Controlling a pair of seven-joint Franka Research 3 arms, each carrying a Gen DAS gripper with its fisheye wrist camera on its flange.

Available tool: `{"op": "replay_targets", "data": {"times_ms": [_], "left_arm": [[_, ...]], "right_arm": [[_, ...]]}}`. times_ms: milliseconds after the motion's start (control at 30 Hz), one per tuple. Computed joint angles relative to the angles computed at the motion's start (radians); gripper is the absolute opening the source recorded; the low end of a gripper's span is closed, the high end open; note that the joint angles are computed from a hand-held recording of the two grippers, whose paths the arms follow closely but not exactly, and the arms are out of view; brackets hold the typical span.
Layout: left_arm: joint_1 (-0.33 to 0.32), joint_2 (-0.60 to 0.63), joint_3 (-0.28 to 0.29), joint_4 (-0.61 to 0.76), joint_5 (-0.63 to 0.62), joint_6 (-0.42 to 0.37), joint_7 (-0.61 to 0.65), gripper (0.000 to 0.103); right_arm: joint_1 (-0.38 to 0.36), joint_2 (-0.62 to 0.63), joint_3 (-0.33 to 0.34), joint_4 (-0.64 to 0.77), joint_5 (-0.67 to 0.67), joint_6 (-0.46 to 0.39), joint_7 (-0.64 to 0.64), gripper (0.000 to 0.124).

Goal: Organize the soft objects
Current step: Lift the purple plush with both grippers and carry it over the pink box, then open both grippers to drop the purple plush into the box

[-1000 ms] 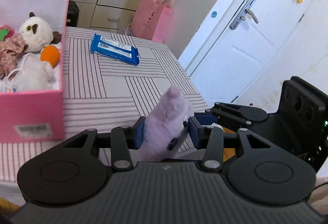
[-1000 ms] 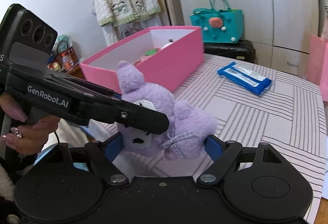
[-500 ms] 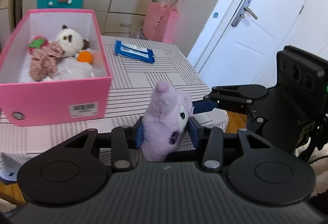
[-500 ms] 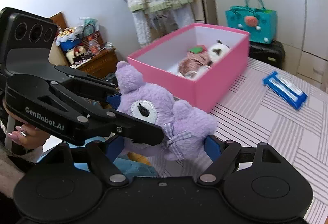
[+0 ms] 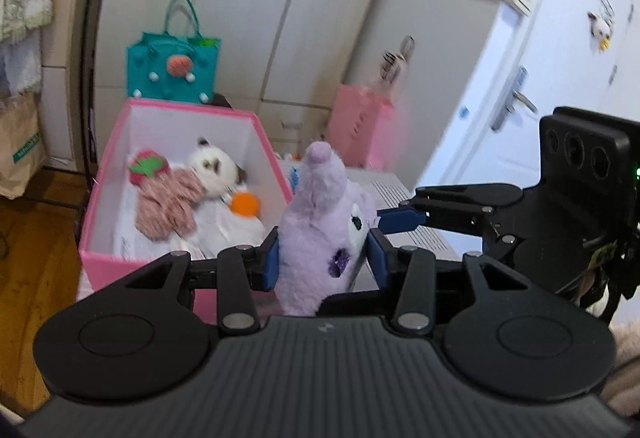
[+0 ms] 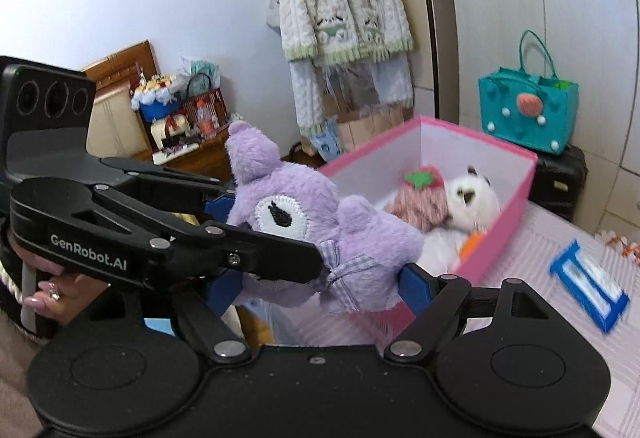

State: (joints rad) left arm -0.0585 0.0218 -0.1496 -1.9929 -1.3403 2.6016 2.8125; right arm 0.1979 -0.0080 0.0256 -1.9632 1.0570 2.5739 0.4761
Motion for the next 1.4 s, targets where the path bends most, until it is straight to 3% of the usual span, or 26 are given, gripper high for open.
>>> {"op": "replay_targets", "data": {"times_ms": [233,400,567,933,1100,1267,1400], "left_arm": [[0.027,0.162,-0.03,0.178,0.05,0.091,-0.07,0.043],[0.061,0.27,-0.075,0.277,0.111,0.172,-0.15,0.043],[0.065,0.354,-0.083,0.352,0.277,0.218,-0.295,0.043],[0.118,0.41,-0.127,0.372,0.502,0.236,-0.499,0.045],[0.118,0.381,-0.155,0.302,0.601,0.37,-0.535,0.059],[0.146,0.346,-0.212,0.225,0.68,0.538,-0.529,0.063],[0.256,0.314,-0.317,0.21,0.666,0.464,-0.532,0.066]], "right_arm": [[-0.014,0.173,0.033,0.192,0.0,0.033,-0.013,0.085],[-0.055,0.321,0.069,0.369,-0.067,-0.042,0.023,0.085],[-0.09,0.44,0.103,0.51,-0.143,-0.107,0.036,0.085],[-0.102,0.595,0.122,0.731,-0.342,-0.256,0.129,0.086],[-0.092,0.606,0.113,0.744,-0.407,-0.26,0.194,0.087],[-0.092,0.561,0.109,0.674,-0.429,-0.205,0.19,0.088],[-0.103,0.495,0.107,0.586,-0.407,-0.148,0.202,0.088]]}}
